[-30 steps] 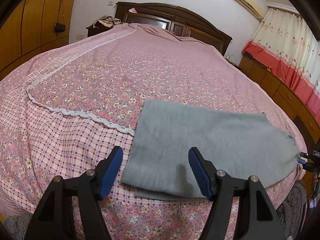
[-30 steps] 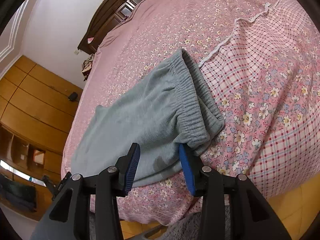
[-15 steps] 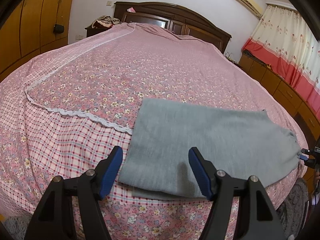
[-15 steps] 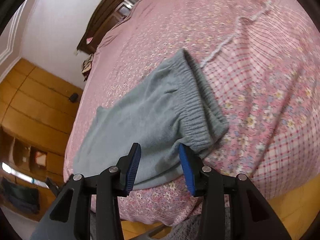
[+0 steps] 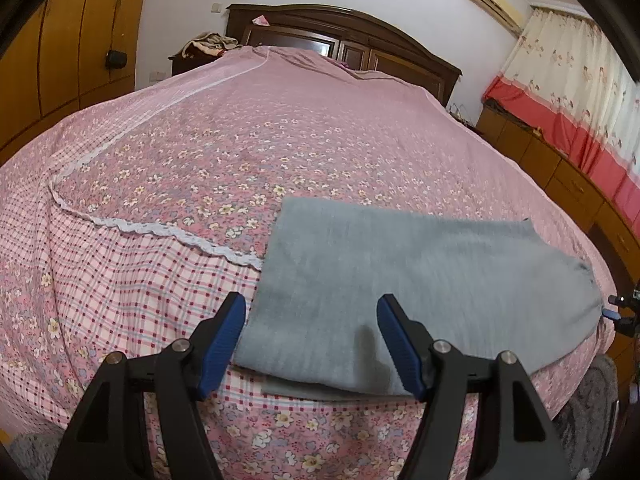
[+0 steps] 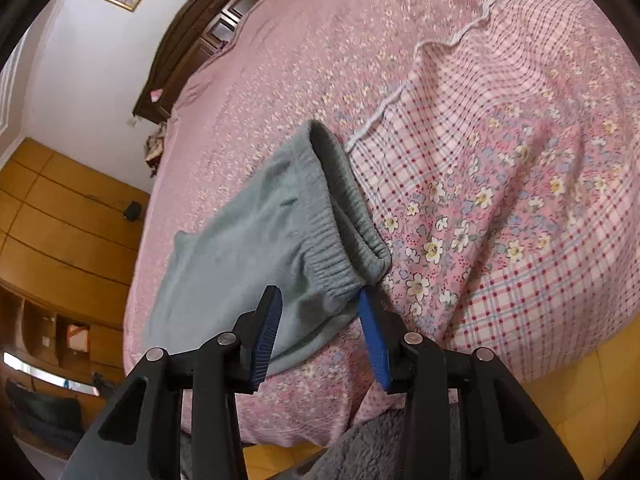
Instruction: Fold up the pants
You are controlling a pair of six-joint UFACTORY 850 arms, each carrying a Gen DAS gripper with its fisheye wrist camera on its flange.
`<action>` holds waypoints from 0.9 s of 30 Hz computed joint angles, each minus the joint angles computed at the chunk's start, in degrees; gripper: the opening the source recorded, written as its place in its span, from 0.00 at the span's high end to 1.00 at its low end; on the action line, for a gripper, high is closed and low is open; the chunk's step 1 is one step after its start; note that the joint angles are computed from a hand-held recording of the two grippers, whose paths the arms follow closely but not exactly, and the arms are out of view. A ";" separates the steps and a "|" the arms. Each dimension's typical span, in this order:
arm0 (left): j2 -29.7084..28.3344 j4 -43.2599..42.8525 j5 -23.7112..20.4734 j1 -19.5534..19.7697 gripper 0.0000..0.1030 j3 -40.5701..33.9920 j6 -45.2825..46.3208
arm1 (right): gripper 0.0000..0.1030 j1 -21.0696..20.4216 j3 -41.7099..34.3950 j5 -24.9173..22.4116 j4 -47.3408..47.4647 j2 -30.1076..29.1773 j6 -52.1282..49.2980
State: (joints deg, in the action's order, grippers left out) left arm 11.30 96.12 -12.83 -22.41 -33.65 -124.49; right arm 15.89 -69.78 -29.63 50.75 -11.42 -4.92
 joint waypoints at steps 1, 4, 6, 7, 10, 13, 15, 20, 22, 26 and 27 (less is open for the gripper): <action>-0.30 -0.53 -0.27 -0.27 0.30 -0.21 0.51 | 0.59 0.10 -0.59 -0.10 -1.28 -0.70 0.99; -0.57 -1.24 -0.39 -0.35 0.30 -0.36 1.28 | 0.79 0.74 -1.50 0.66 -6.33 -1.82 5.38; -0.56 -1.15 -0.31 -0.21 0.30 -0.33 1.06 | 0.82 0.90 -0.72 1.58 -6.29 -1.40 4.60; -0.93 -1.63 -0.47 -0.41 0.30 -0.69 1.32 | 0.86 0.96 -0.30 2.08 -5.35 -1.04 3.34; -1.27 -2.09 -0.56 -0.62 0.30 -0.83 1.43 | 0.88 1.01 0.65 3.82 -5.90 0.83 0.83; -1.48 -1.89 -0.83 -0.92 0.30 -0.98 1.40 | 0.89 0.59 0.73 4.22 -6.47 1.64 0.18; -1.86 -2.62 -1.04 -1.18 0.30 -1.23 2.30 | 0.89 0.53 -0.11 3.25 -10.26 0.63 3.60; -2.42 -3.49 -1.34 -1.71 0.31 -1.58 3.42 | 0.89 -0.16 1.72 4.03 -6.39 0.43 1.73; -2.46 -3.69 -1.48 -1.89 0.30 -1.68 3.38 | 0.89 0.08 2.05 4.50 -8.34 0.85 2.17; -3.20 -3.45 -1.34 -1.93 0.31 -2.14 2.59 | 0.88 0.83 1.27 3.13 -14.31 0.42 6.01; -3.45 -3.57 -1.35 -1.94 0.30 -2.27 2.67 | 0.87 0.98 1.07 3.15 -15.26 0.56 6.59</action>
